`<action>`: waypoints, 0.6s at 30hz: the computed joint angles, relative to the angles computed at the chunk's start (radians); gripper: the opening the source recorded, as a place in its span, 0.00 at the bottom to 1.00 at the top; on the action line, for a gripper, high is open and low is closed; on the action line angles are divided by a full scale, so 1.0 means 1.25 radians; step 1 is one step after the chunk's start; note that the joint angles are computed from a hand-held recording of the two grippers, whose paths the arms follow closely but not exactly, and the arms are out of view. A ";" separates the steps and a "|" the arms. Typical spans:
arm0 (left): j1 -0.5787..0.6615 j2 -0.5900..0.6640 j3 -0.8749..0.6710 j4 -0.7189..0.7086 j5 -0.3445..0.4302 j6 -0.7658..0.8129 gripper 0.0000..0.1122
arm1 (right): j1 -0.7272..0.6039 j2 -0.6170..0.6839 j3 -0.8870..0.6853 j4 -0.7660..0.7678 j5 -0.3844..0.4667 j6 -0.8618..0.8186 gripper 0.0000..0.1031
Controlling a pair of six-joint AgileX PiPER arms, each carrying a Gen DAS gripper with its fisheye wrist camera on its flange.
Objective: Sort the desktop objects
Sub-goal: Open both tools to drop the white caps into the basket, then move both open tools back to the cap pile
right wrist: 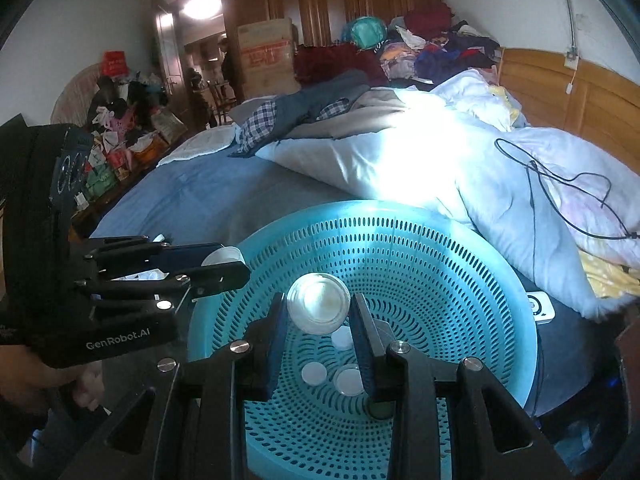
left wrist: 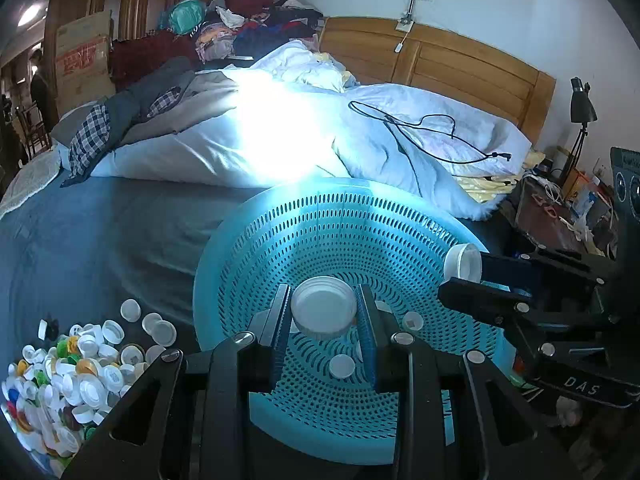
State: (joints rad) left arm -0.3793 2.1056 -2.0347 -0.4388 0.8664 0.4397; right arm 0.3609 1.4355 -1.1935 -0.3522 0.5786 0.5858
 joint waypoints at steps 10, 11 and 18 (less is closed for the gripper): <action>0.036 -0.031 0.074 -0.027 -0.053 0.046 0.54 | 0.013 0.005 0.001 -0.030 0.002 0.031 0.61; 0.056 -0.039 0.096 -0.029 -0.065 0.052 0.54 | 0.019 0.010 -0.004 -0.031 0.003 0.031 0.61; 0.307 -0.121 0.310 -0.162 -0.165 0.191 0.54 | 0.061 0.065 -0.032 -0.008 -0.014 0.006 0.67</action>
State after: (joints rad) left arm 0.0044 1.9542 -1.6477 -0.6412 0.6600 0.6788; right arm 0.4376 1.5165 -1.2332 -0.3619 0.5612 0.5936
